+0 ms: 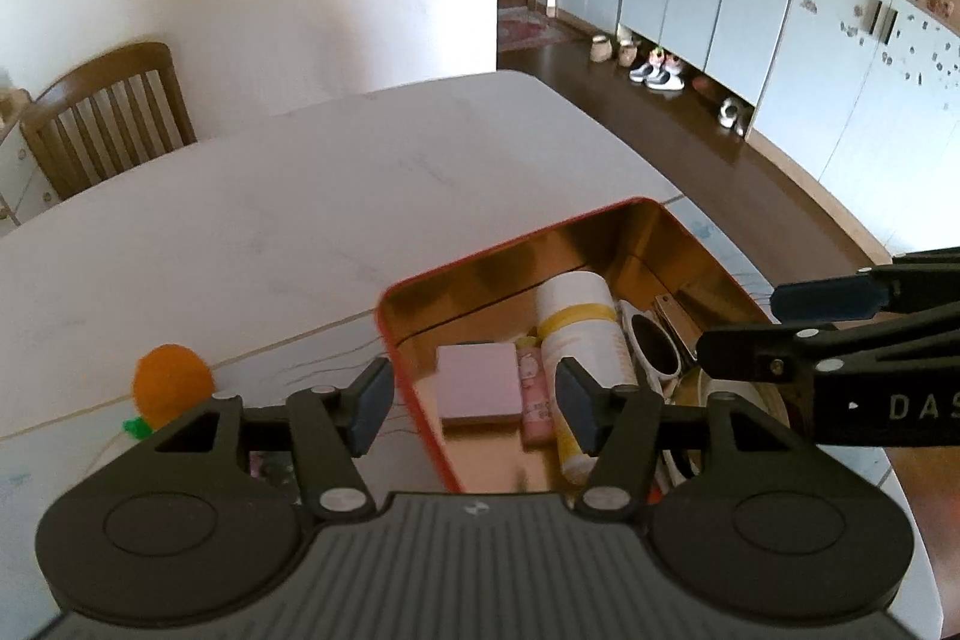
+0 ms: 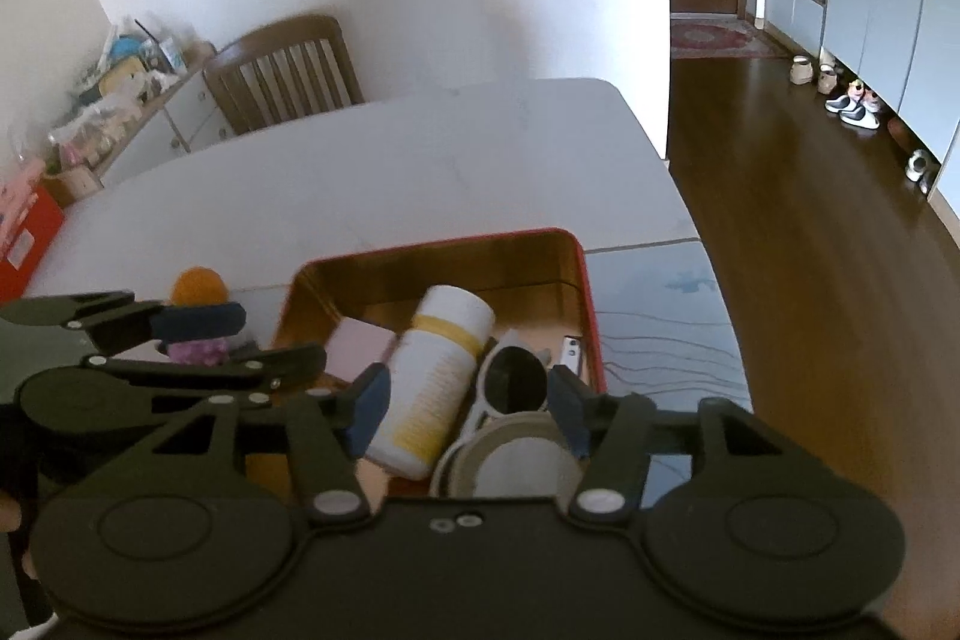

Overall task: Organize rigid objects
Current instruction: 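Drop the pink pad in the tin from left tool while right tool releases sticks, then withdraw both tools from the tin toward the remaining table items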

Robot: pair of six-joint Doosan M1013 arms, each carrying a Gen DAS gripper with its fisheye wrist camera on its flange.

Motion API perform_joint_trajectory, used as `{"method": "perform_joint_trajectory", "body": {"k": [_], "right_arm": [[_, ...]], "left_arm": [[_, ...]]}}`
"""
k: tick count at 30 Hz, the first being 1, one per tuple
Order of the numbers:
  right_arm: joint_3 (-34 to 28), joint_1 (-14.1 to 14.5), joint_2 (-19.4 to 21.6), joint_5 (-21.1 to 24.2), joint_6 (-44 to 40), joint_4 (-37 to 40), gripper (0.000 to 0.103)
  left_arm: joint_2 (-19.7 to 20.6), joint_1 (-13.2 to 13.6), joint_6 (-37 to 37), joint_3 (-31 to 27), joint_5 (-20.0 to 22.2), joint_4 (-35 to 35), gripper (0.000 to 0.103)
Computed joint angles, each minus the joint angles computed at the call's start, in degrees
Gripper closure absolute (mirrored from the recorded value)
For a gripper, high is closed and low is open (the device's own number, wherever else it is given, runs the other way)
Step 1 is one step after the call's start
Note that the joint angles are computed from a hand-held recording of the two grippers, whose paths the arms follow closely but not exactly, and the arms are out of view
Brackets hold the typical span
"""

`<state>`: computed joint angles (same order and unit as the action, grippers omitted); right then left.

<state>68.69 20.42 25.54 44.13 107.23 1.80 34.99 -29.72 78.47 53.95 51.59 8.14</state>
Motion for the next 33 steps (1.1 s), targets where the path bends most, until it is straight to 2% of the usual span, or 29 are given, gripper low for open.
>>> {"method": "perform_joint_trajectory", "body": {"k": [6,9,12,17,25,30,33], "right_arm": [[0.8,1.8,-1.2,-1.6,1.6,-1.7,0.037],[1.3,2.8,-1.8,-2.6,1.9,-2.6,0.028],[1.8,4.0,-2.3,-3.9,2.3,-3.7,0.023],[1.4,5.6,-2.0,-4.2,4.1,-4.6,0.018],[0.0,8.1,-1.0,-4.9,8.0,-7.0,0.009],[-0.5,9.5,-0.5,-5.8,10.9,-9.8,0.001],[-1.5,10.1,0.2,-5.0,12.0,-10.6,0.001]], "left_arm": [[-3.6,1.1,-0.2,4.3,-2.8,-0.5,0.044],[-5.4,1.9,0.4,6.5,-4.2,-0.8,0.044],[-7.1,2.7,0.0,8.7,-6.0,0.1,0.036],[-9.5,4.2,0.1,11.9,-8.3,0.8,0.035],[-12.1,7.0,3.4,16.0,-11.3,-1.6,0.033],[-13.1,8.4,5.1,18.4,-13.3,-3.2,0.022],[-13.6,9.2,5.7,20.0,-14.7,-3.5,0.021]]}}
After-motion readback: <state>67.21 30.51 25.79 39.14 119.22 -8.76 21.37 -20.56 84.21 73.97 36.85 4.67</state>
